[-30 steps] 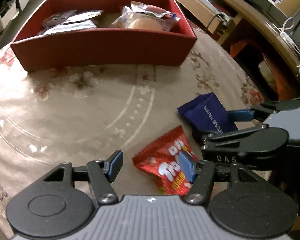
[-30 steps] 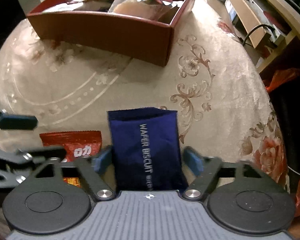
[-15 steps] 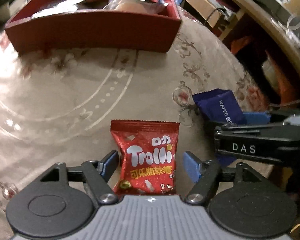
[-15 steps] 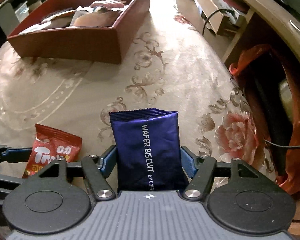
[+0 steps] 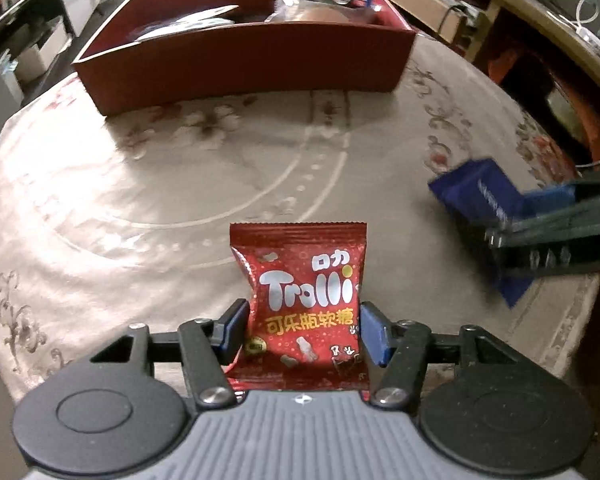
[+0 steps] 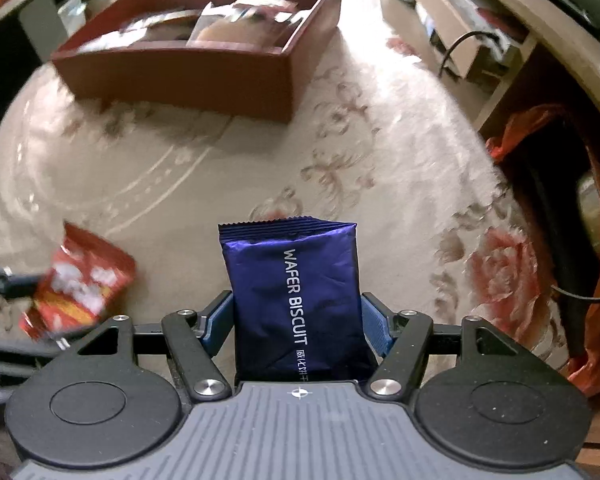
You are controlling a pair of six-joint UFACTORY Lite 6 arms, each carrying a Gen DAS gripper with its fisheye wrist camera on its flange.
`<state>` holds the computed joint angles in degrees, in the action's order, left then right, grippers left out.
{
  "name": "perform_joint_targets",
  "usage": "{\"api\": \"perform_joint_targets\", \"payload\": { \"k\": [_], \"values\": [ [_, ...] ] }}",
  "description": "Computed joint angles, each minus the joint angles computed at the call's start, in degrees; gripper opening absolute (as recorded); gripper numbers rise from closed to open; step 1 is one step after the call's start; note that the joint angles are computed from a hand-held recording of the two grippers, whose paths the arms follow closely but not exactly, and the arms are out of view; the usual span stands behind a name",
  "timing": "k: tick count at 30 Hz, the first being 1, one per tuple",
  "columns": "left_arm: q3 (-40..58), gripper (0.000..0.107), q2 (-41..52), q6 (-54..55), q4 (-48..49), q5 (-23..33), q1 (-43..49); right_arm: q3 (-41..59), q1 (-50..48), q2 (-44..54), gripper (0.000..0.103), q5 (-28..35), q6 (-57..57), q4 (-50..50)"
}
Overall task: Organize snacks
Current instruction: 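Carry the Trolli bag and wafer biscuit bag into the red tray and open both tools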
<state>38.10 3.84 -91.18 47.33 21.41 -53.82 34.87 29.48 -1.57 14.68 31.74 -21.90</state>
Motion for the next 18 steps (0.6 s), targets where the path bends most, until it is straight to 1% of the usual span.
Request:
{"api": "perform_joint_targets", "payload": {
  "k": [2, 3, 4, 5, 6, 7, 8, 10, 11, 13, 14, 15, 18],
  "values": [
    [-0.16, 0.070, -0.10, 0.70, -0.32, -0.84, 0.65, 0.88, 2.51, 1.84, 0.073, 0.71, 4.03, -2.83],
    [0.18, 0.078, 0.79, -0.02, 0.61, -1.44, 0.88, 1.74, 3.74, 3.24, 0.073, 1.12, 5.66, -3.98],
    [-0.18, 0.081, 1.14, -3.08, 3.89, -1.71, 0.74, 2.66, 4.94, 4.50, 0.074, 1.62, 8.16, -6.00],
    [-0.19, 0.083, 1.42, -4.89, 5.87, -1.68, 0.48, 3.19, 6.17, 5.08, 0.074, 2.26, 11.91, -9.24],
    [-0.16, 0.084, 1.69, -5.34, 6.64, -1.85, 0.27, 3.72, 6.85, 5.40, 0.075, 2.72, 13.26, -10.14],
    [-0.02, 0.085, 2.03, -5.71, 7.35, -1.77, -0.05, 3.98, 6.95, 5.67, 0.078, 2.60, 12.21, -8.73],
    [-0.16, 0.085, 2.14, -6.55, 8.52, -1.67, -0.45, 3.87, 7.22, 6.08, 0.081, 2.32, 13.41, -9.38],
    [-0.76, 0.082, 1.72, -7.64, 9.98, -1.45, -1.10, 3.49, 8.40, 5.90, 0.086, 3.34, 19.69, -14.59],
    [-0.85, 0.079, 1.60, -7.57, 10.04, -1.16, -1.28, 2.98, 8.40, 5.50, 0.086, 3.15, 20.65, -14.95],
    [-1.21, 0.065, 0.84, -7.30, 9.55, 0.42, -1.90, 1.53, 7.99, 4.15, 0.083, 2.35, 21.68, -14.05],
    [-1.59, 0.063, 0.15, -6.95, 8.98, 0.87, -1.92, 0.69, 8.41, 3.20, 0.077, 2.24, 22.97, -14.90],
    [-2.10, 0.060, -0.55, -6.55, 8.27, 0.63, -1.49, 0.14, 9.29, 2.31, 0.074, 2.47, 24.39, -15.90],
    [-4.13, 0.058, -3.31, -5.33, 5.40, 0.22, -0.34, -0.17, 13.15, 1.54, 0.071, 5.09, 31.12, -20.57]
  ]
}}
